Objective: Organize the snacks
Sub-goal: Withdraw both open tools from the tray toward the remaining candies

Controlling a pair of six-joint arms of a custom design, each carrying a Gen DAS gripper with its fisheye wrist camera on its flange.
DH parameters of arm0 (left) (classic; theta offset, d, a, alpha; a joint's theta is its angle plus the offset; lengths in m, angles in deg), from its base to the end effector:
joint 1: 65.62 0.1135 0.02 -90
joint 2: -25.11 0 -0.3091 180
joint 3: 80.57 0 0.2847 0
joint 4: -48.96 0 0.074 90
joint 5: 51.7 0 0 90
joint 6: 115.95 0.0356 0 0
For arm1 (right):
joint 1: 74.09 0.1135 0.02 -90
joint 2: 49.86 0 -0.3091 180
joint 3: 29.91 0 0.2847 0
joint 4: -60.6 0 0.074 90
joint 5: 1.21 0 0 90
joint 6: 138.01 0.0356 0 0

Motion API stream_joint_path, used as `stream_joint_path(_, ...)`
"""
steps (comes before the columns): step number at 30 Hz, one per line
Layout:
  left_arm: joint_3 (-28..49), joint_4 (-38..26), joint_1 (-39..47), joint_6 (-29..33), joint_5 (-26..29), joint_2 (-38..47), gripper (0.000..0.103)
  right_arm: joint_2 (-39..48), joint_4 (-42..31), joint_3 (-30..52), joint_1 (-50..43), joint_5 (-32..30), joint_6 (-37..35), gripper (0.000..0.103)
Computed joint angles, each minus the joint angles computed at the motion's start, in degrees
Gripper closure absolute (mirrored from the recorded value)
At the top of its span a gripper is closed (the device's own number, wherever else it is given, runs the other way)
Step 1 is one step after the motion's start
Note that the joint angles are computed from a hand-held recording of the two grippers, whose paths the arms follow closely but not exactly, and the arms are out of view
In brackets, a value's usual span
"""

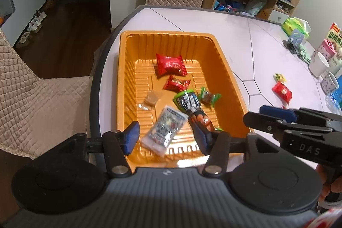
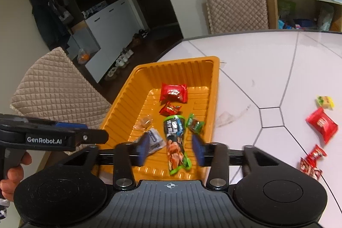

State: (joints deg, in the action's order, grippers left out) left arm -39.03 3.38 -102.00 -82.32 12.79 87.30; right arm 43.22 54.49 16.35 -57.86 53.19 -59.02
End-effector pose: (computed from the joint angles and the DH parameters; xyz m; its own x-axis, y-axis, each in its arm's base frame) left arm 0.1580 -0.0974 0.1894 -0.7374 -0.3901 -0.5514 -0.3944 0.9114 -0.1173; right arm 0.2760 0.1019 0.1324 -0.6443 -0.3493 -0.6804 -0.7001 0.6275 0.3408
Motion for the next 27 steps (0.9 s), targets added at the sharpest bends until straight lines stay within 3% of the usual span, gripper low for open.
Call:
stream_joint_path(4,0.86,-2.7,-5.31,-5.25,-1.65,0.9,0.044,-2.96,-1.74,-1.93,-2.29,-1.06,-0.96,0.046)
stream_joint_path(15,4.07,-5.05,-16.41,-16.12,-2.99,7.16,0.042,-7.89,-10.73,-4.5,-10.7,-3.9,-7.9,0.044)
stream_joint_path(27,8.5,-2.02,-21.0,-18.16,-1.73,15.59,0.04,-7.39,-19.79,-3.59,-21.39,-5.92,-17.38,0.043)
